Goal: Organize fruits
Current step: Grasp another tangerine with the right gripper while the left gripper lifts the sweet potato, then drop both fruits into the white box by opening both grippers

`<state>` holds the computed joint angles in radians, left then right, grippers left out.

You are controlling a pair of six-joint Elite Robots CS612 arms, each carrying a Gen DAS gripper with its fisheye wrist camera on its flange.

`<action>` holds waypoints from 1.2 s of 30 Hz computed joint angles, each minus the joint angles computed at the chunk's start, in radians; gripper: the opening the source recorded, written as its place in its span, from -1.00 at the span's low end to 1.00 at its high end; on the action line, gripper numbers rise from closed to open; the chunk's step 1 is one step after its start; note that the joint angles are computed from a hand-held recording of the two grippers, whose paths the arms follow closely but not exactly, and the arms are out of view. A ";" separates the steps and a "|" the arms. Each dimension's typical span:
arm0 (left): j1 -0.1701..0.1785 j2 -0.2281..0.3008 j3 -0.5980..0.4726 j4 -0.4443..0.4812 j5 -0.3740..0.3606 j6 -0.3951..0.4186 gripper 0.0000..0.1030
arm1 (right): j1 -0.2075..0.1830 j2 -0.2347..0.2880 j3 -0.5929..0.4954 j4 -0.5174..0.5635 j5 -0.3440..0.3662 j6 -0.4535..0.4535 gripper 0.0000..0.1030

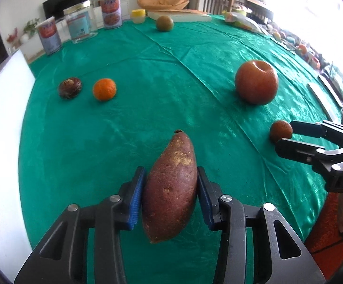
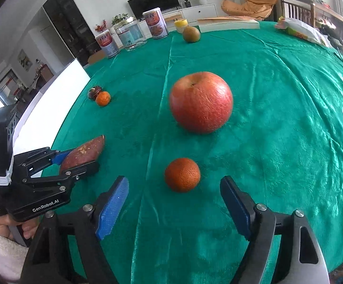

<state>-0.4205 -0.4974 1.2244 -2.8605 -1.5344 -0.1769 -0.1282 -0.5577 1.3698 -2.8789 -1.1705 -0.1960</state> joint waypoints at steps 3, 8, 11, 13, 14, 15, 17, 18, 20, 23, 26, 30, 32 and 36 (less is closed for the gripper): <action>0.007 -0.018 0.034 -0.045 -0.013 -0.061 -0.17 | 0.011 0.013 -0.012 -0.024 -0.059 -0.021 -0.07; 0.021 -0.069 0.103 -0.122 -0.053 -0.144 -0.18 | -0.005 -0.013 0.020 -0.030 -0.005 0.029 -0.43; 0.038 -0.135 0.185 -0.221 -0.125 -0.202 -0.18 | -0.014 -0.045 0.032 0.066 0.141 0.032 -0.43; 0.054 -0.186 0.249 -0.286 -0.153 -0.244 -0.18 | -0.001 -0.060 0.009 0.223 0.233 -0.033 -0.43; 0.063 -0.211 0.279 -0.318 -0.149 -0.267 -0.18 | 0.010 -0.068 -0.001 0.285 0.275 -0.074 -0.43; 0.071 -0.238 0.314 -0.346 -0.127 -0.288 -0.18 | 0.023 -0.076 -0.007 0.334 0.315 -0.119 -0.43; 0.084 -0.285 0.378 -0.375 -0.041 -0.324 -0.18 | 0.056 -0.090 -0.031 0.431 0.403 -0.214 -0.43; 0.090 -0.303 0.401 -0.365 0.010 -0.340 -0.18 | 0.074 -0.095 -0.044 0.470 0.437 -0.257 -0.43; 0.104 -0.320 0.425 -0.317 0.121 -0.367 -0.17 | 0.115 -0.098 -0.080 0.535 0.483 -0.340 -0.42; 0.130 -0.307 0.417 -0.176 0.242 -0.438 -0.17 | 0.185 -0.079 -0.140 0.560 0.443 -0.413 -0.42; 0.157 -0.277 0.404 -0.083 0.265 -0.520 -0.17 | 0.237 -0.036 -0.210 0.606 0.348 -0.419 -0.42; 0.162 -0.258 0.406 -0.047 0.283 -0.566 -0.15 | 0.267 0.002 -0.251 0.585 0.287 -0.395 -0.38; 0.157 -0.254 0.406 -0.058 0.315 -0.568 0.16 | 0.270 0.010 -0.257 0.542 0.292 -0.362 -0.26; 0.138 -0.264 0.414 -0.126 0.404 -0.541 0.59 | 0.239 -0.020 -0.174 0.306 0.349 -0.261 0.16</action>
<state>-0.2830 -0.7610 1.6380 -2.9863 -1.1304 -0.7183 0.1105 -0.5781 1.1961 -2.5732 -0.8211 -0.4568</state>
